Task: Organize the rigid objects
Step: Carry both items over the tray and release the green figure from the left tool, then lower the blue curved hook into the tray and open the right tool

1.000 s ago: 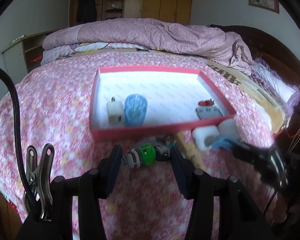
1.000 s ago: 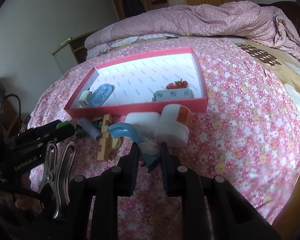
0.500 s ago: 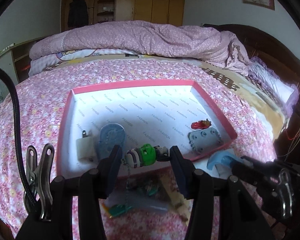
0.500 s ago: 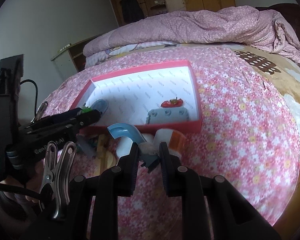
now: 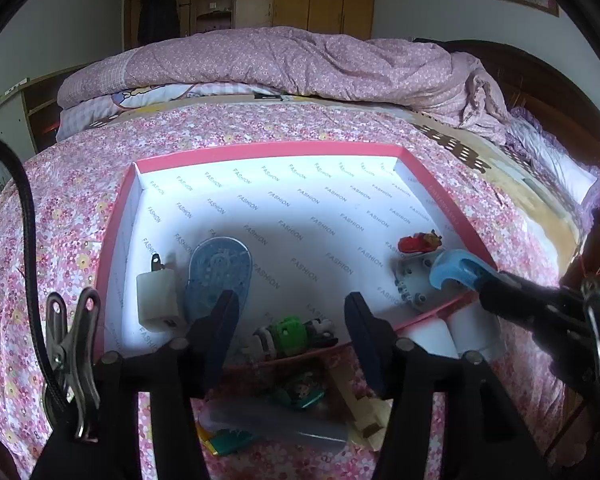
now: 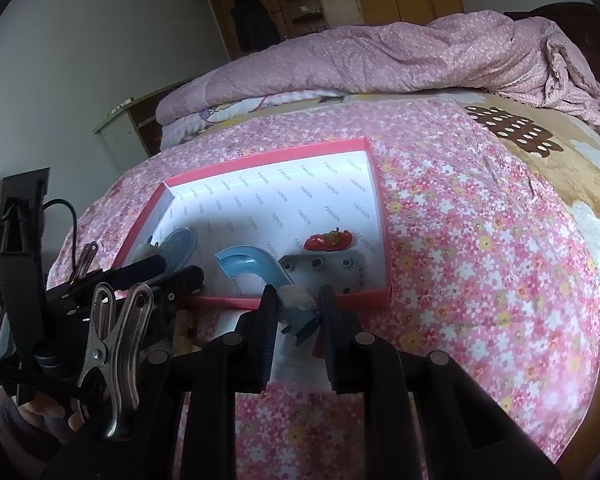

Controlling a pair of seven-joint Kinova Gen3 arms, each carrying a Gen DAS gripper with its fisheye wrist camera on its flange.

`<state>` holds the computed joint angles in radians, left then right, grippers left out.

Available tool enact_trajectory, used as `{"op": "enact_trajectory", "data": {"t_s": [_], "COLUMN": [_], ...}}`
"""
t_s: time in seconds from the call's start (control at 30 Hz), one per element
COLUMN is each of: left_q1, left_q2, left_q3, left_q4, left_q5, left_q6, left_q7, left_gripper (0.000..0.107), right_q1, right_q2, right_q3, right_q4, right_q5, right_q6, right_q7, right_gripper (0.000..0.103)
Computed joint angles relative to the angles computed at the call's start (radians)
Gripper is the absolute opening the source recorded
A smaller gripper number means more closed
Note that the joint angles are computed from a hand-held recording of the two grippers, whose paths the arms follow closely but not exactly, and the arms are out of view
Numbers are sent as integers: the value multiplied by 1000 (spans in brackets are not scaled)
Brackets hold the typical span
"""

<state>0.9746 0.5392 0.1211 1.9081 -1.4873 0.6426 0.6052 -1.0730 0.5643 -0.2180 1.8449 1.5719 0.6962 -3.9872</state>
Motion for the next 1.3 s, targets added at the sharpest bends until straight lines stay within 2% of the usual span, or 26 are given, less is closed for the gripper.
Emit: {"op": "enact_trajectory", "data": {"t_s": [0.43,0.7,1.17,1.3], "left_q1": [16,-3,-31,-39], "left_q2": [-30,-60,-66,-66], "left_q3": [27,49,60,59], "left_q4": [33,69,84,88], "left_q5": [-23,-25,-19,-14], "left_q6": [78,92,88,71], "left_q7": [32,72,82,87], "left_gripper": [59,59,59,59], "right_q1": [37,78,76,63], "right_q2": [8,22,74,87], "right_q3": [22,51,164,188], "right_q4": [-33,-83,-206,-236], "right_q5": [-16,-44,-276,-352], "right_q6": [-29,-97,-187,-182], "right_q7": [47,121,386,481], "right_gripper": [21,21,21,21]}}
